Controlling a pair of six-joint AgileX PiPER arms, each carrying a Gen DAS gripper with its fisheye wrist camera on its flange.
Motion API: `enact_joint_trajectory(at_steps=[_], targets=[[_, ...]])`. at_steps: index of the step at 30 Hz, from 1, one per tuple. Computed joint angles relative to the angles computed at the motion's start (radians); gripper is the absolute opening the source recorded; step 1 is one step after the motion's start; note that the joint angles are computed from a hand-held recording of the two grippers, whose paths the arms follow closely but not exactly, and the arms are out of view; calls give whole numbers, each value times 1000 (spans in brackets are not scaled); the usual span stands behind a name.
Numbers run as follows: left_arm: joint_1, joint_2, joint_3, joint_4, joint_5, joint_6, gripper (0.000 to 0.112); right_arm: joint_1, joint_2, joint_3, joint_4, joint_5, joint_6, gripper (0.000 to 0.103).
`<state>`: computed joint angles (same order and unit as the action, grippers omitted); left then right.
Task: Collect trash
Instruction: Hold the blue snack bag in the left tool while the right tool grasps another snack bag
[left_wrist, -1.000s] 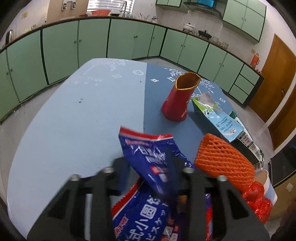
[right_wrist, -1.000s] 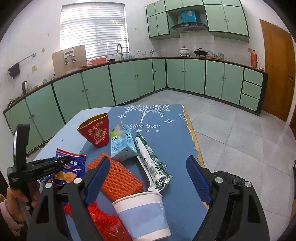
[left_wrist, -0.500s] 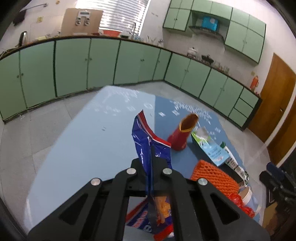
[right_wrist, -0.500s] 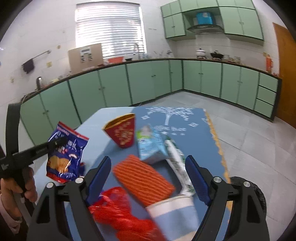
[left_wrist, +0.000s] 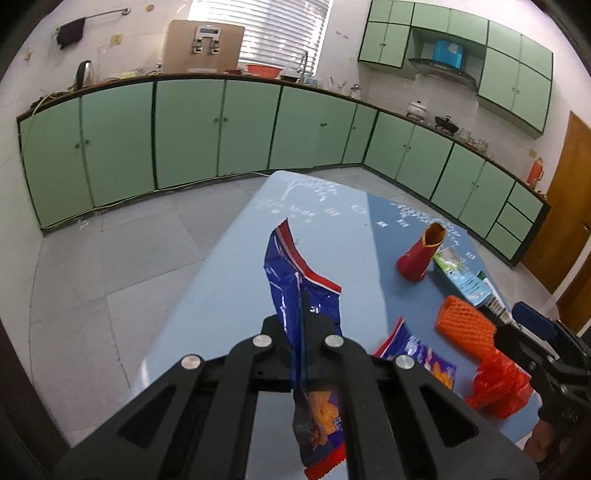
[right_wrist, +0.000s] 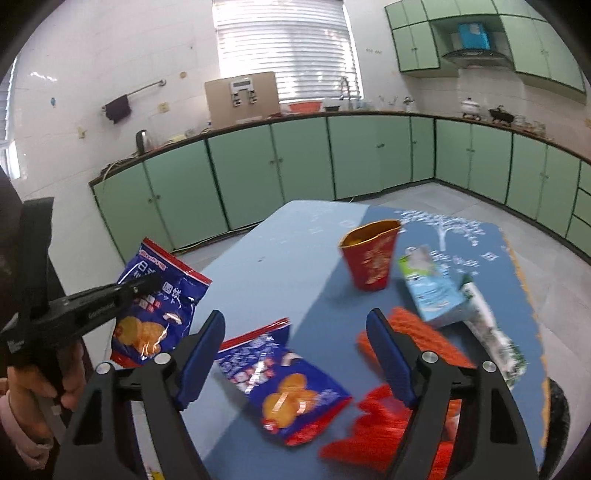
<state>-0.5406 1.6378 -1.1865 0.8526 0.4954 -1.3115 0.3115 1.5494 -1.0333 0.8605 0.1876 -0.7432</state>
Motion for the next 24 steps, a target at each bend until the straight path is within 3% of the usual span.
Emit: enact_joint_trajectory(at_steps=[5, 18, 21, 24], targets=[[5, -48, 78, 39, -2, -23, 0, 43, 59, -33, -63, 4, 83, 77], [38, -126, 208, 34, -64, -48, 0, 155, 194, -104, -817, 45, 784, 81], [36, -127, 211, 43, -69, -60, 0, 152, 217, -116, -816, 60, 790, 71], [39, -123, 208, 40, -75, -58, 0, 137, 230, -133, -753, 82, 729, 51]])
